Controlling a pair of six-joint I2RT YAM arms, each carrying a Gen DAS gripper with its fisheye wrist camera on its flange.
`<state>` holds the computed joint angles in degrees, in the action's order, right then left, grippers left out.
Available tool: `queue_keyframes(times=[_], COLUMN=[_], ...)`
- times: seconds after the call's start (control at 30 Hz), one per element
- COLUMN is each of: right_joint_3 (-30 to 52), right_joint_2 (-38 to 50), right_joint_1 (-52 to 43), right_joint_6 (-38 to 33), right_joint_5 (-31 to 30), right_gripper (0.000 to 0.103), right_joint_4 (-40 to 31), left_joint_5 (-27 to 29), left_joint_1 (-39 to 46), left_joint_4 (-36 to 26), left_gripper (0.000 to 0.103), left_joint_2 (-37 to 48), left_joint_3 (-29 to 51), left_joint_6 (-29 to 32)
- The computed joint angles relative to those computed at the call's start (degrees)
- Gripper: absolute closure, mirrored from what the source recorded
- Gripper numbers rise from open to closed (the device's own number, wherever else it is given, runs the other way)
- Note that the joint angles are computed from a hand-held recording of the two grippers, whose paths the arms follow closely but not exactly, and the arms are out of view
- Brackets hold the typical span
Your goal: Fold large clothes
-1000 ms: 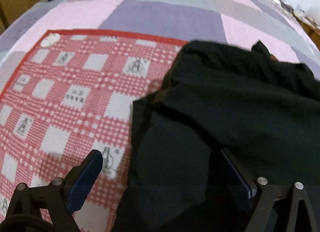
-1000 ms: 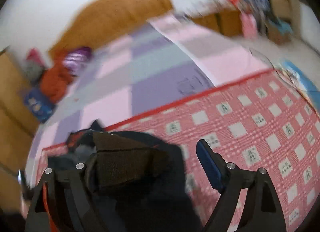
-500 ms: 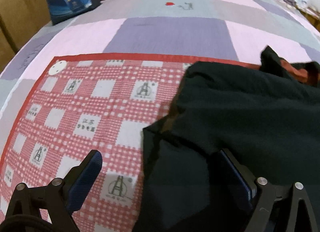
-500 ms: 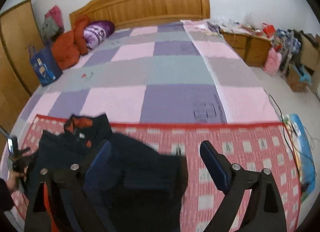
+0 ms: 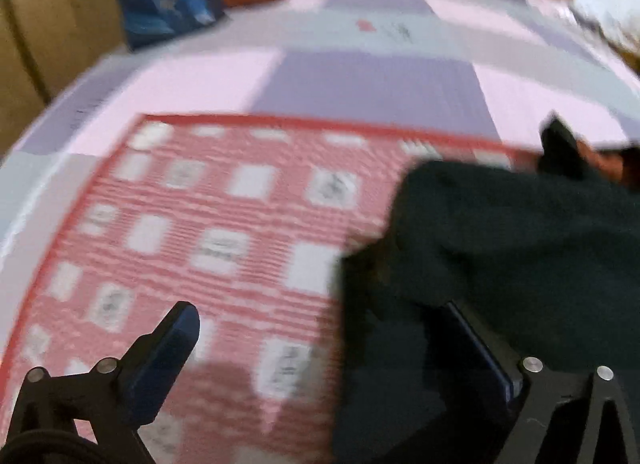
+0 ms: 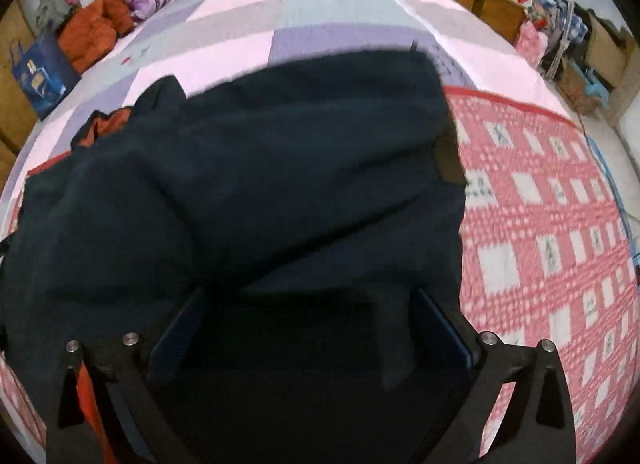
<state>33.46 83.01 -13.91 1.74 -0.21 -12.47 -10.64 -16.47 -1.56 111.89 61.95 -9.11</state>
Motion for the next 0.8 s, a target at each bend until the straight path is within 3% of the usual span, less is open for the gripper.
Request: queue_keyframes(times=[0.23, 0.37, 0.43, 0.47, 0.53, 0.67, 0.73, 0.8], right_joint_3=[8.0, 18.9, 21.6, 20.2, 13.9, -0.7, -4.7, -4.3], right_joint_2=[11.5, 17.6, 16.4, 14.2, 5.2, -13.1, -14.6, -7.8], right_joint_1=[0.9, 1.2, 1.8, 2.0, 3.5, 12.5, 17.4, 18.4], right_joint_6=[-4.3, -2.7, 0.4, 1.3, 2.0, 3.1, 5.7, 6.7], right_joint_5=[2.5, 6.7, 6.9, 5.1, 1.4, 4.8, 8.5, 9.0], right_gripper=[0.000, 0.000, 0.000, 0.000, 0.000, 0.000, 0.000, 0.000], right_joint_4=[5.0, -0.1, -4.6, -4.3, -3.8, -6.3, -7.6, -5.3], left_joint_5=[-3.1, -9.0, -9.9, -10.2, -4.6, 1.2, 2.7, 1.4], left_joint_1=[-2.2, -7.7, -11.4, -12.9, -16.0, -22.5, -25.5, -28.3], left_joint_4=[-8.4, -5.3, -4.7, -4.7, -6.1, -8.4, -9.2, -10.3], left_gripper=[0.004, 0.004, 0.004, 0.004, 0.004, 0.002, 0.002, 0.000], left_joint_2=[5.6, 0.5, -2.7, -3.9, -8.3, -10.9, -8.3, -2.1], left_joint_3=[7.6, 3.8, 2.2, 1.7, -0.1, -1.7, -0.6, 3.5], left_joint_6=[-0.4, 5.5, 8.4, 8.7, 6.3, 0.5, -1.4, -0.5])
